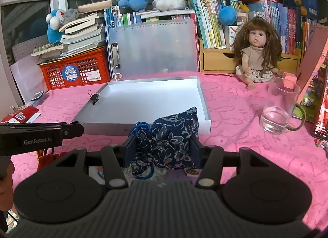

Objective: Organize objects
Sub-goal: 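Lift the navy floral pouch with the right gripper toward the white box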

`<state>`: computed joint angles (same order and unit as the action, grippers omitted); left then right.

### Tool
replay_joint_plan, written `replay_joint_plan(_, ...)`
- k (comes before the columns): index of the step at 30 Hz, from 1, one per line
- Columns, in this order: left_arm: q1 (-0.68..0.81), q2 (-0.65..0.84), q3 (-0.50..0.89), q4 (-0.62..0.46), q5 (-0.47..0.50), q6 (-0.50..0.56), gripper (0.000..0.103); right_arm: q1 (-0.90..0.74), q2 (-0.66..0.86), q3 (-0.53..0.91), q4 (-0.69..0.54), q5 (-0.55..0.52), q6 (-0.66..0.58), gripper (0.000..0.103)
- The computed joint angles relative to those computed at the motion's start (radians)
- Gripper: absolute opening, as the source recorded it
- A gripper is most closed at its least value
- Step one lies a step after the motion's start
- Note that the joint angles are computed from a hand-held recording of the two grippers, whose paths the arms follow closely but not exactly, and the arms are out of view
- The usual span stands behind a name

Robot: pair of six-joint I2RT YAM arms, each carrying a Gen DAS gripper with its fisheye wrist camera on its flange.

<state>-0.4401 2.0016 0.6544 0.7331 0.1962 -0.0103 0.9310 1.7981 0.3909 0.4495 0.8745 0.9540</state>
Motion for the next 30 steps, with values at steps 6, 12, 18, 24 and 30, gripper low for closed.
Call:
replay_joint_plan(6,-0.003,0.036,0.090,-0.056,-0.009,-0.003,0.030,-0.081,0.016,0.018,0.065,-0.068,-0.088,0.058)
replay_joint_plan(12,0.004,0.073,0.212,-0.151,-0.002,-0.018,0.030,-0.165,0.012,0.045,0.100,-0.125,-0.193,0.058)
replay_joint_plan(18,0.008,0.137,0.397,-0.303,0.020,-0.034,0.030,-0.322,-0.003,0.086,0.110,-0.281,-0.286,0.058)
replay_joint_plan(24,0.007,0.247,0.633,-0.484,0.033,-0.052,0.030,-0.428,0.035,0.183,0.048,-0.386,-0.361,0.058)
replay_joint_plan(30,-0.022,0.395,0.892,-0.629,-0.013,-0.044,0.031,-0.536,0.101,0.300,-0.008,-0.503,-0.392,0.058)
